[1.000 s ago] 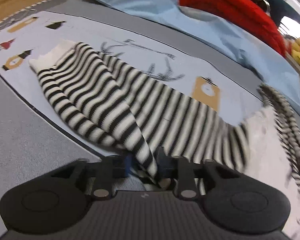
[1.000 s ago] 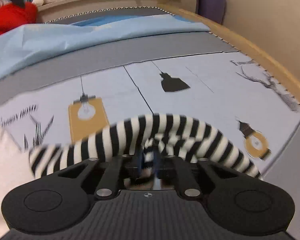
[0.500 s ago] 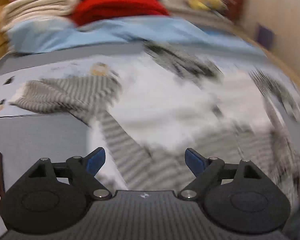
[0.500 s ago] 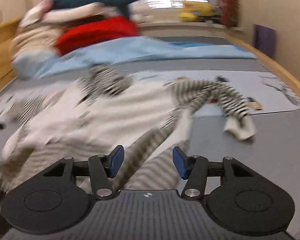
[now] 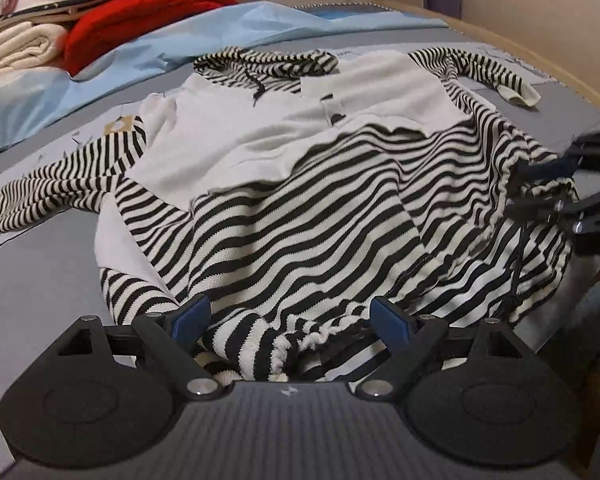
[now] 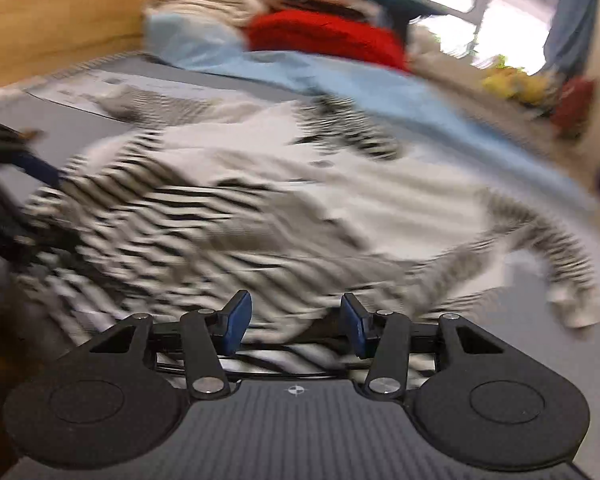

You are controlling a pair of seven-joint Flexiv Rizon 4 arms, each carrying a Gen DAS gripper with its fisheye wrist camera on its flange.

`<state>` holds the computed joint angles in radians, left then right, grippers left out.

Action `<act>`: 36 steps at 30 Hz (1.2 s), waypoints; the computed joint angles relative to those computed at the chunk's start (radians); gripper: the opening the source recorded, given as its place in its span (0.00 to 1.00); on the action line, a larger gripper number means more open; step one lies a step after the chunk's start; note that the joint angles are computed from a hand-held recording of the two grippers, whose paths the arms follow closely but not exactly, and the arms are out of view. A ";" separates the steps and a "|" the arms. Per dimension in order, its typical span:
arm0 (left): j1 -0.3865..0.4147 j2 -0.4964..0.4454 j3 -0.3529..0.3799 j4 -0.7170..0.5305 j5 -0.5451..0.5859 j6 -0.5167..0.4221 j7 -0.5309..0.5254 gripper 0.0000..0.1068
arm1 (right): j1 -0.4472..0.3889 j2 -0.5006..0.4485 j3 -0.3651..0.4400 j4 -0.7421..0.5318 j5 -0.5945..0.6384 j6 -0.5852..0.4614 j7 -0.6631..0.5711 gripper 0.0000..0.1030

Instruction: Fold small clothes

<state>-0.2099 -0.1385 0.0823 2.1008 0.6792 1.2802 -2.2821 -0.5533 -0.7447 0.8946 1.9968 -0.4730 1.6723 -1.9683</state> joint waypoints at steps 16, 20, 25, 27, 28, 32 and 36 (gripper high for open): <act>-0.022 -0.045 0.030 0.015 -0.109 0.014 0.238 0.18 | 0.091 -0.025 -0.038 -0.270 0.431 -0.315 0.398 0.05; -0.012 0.054 0.036 0.071 -0.060 0.045 0.170 0.16 | -0.069 -0.032 0.122 -0.245 0.548 -0.295 0.283 0.05; 0.033 0.105 -0.027 0.133 -0.060 0.011 0.246 0.18 | -0.255 0.008 0.243 -0.167 0.636 -0.374 0.155 0.05; 0.033 0.068 -0.055 0.102 -0.039 -0.071 0.264 0.21 | -0.173 0.061 0.123 -0.142 0.621 -0.414 0.199 0.05; 0.025 0.066 -0.053 0.092 0.020 -0.069 0.230 0.20 | -0.125 0.072 0.063 -0.135 0.606 -0.432 0.223 0.06; 0.042 0.097 -0.049 0.122 -0.036 -0.030 0.263 0.42 | -0.128 0.071 0.059 -0.143 0.662 -0.437 0.161 0.12; 0.076 0.160 -0.045 0.219 -0.203 0.118 0.342 0.82 | -0.231 0.118 0.130 -0.140 0.740 -0.512 0.054 0.54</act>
